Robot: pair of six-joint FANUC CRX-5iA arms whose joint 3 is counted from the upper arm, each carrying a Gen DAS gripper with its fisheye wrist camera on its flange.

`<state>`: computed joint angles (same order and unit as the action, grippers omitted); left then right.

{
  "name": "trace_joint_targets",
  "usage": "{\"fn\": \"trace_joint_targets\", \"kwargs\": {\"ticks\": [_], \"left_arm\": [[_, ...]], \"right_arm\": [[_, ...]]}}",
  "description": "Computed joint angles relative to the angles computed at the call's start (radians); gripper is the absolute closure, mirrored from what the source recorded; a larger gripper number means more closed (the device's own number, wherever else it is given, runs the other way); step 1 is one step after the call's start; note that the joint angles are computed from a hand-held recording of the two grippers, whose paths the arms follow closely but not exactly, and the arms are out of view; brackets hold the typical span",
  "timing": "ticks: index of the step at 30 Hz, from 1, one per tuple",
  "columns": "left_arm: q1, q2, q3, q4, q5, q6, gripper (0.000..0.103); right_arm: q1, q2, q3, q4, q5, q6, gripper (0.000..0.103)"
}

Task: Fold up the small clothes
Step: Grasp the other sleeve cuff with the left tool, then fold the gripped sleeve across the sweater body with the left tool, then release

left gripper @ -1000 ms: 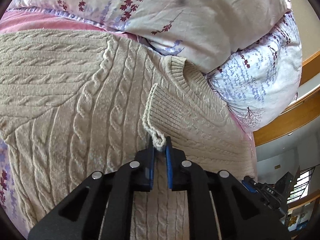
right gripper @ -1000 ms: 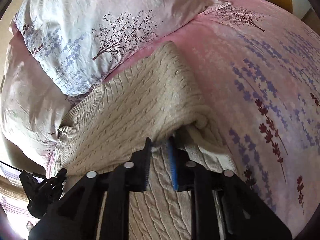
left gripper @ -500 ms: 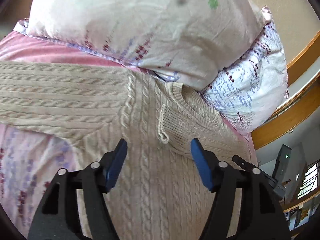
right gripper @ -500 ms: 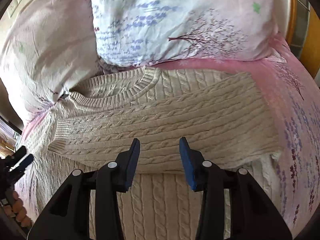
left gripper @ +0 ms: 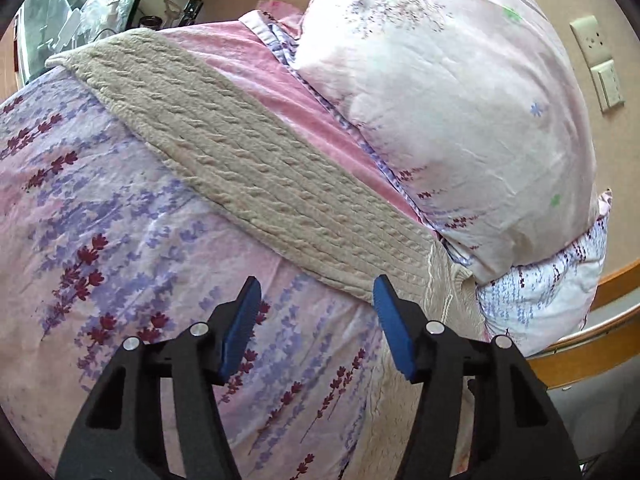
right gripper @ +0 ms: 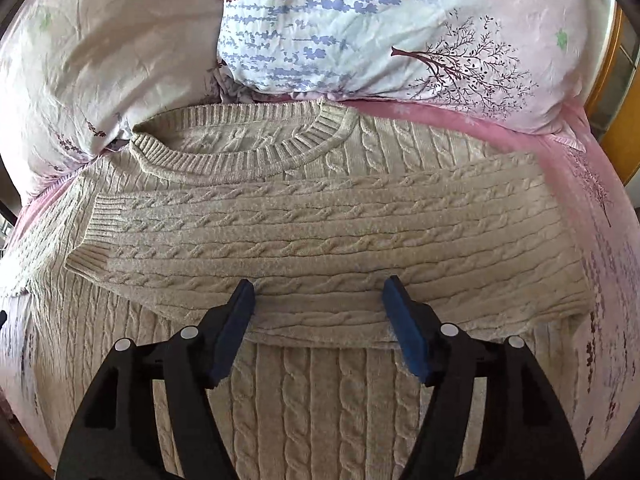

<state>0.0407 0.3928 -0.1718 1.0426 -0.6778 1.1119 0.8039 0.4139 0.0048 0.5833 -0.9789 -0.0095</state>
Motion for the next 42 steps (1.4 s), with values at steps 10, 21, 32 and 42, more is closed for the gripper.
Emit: {"fn": "trace_joint_targets", "kwargs": {"ticks": [10,21,32,42], "left_arm": [[0.016,0.059,0.002,0.116,0.088,0.095,0.068],[-0.042,0.076,-0.047,0.456,0.16,-0.055,0.095],[-0.267,0.05,-0.008,0.893,-0.038,-0.494,0.096],[-0.399,0.27,0.196,0.544,-0.142,-0.217,0.095]], "right_arm": [[0.007,0.009,0.016,-0.004,-0.015,0.013,0.031],[0.001,-0.035,-0.043,0.003,0.05,-0.005,0.03],[-0.002,-0.136,-0.181,0.059,0.169,-0.15,0.03],[0.005,-0.183,-0.263,0.076,0.218,-0.211,0.03]]}}
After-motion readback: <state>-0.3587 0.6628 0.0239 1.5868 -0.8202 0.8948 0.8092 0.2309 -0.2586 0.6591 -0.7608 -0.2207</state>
